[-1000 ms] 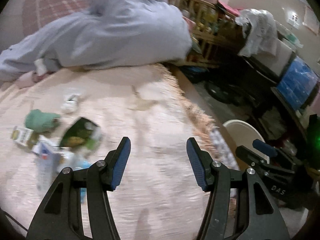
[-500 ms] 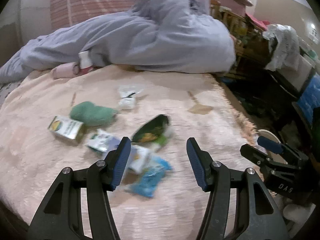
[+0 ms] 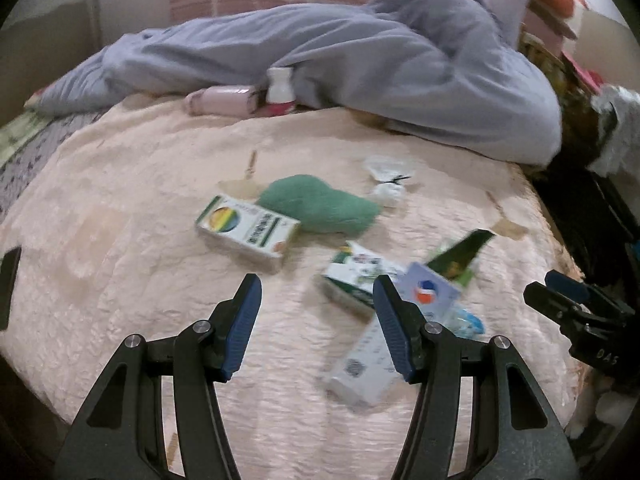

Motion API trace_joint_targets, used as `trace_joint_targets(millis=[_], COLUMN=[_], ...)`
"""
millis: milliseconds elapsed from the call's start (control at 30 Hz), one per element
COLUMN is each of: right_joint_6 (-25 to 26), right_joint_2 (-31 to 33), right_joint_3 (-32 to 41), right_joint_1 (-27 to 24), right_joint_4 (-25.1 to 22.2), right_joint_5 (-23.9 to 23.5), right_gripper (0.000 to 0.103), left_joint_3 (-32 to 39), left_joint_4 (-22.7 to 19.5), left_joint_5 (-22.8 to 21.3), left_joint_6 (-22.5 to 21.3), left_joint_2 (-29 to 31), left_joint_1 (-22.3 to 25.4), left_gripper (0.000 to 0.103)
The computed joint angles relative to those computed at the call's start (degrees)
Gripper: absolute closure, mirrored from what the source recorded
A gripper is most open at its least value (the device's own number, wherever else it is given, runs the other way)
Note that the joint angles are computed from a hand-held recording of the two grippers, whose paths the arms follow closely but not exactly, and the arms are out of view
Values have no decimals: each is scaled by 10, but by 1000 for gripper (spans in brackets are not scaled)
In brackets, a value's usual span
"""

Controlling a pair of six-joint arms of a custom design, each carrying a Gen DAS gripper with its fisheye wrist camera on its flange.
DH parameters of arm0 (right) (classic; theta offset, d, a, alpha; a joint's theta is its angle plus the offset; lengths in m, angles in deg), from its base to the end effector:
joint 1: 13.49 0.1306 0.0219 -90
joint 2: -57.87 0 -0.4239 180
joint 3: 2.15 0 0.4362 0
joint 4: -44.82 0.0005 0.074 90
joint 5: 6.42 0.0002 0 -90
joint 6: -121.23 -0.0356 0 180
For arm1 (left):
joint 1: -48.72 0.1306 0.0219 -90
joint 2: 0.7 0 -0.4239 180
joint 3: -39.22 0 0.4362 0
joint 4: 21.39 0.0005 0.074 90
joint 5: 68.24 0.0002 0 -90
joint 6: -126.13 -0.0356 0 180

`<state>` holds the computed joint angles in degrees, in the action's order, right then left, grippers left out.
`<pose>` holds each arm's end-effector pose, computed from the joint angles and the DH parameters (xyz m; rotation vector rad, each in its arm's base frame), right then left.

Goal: Collect trash
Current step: 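Return both open tools to the trash on the bed, then grasp the blue candy wrapper with the right tool while the left tool grasps the white medicine box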

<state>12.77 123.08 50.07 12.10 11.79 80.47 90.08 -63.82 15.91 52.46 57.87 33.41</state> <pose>0.3107 0.1504 0.3384 -0.1766 2.4091 0.4266 0.2932 -0.0770 0.3497 -0.0670 2.4425 -0.1214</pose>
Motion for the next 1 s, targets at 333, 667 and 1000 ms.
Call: trace_joint_targets(millis=[333,667,1000], right_joint_6=[10,10,-1], right_joint_2=[75,62,61], right_joint_3=[28,16,3], right_joint_1=[14,-2,5], right_joint_4=[6,-29,-28], right_joint_5=[-1,-19,-86], right_gripper=[31,31,31], left_joint_3=[-15,-8,-8], left_joint_4=[1,22,2], left_joint_5=[129,111,164], left_joint_6=[-47,-96,-83], left_joint_2=[11,86,96], left_joint_1=[19,-41,17], left_gripper=[46,46,56])
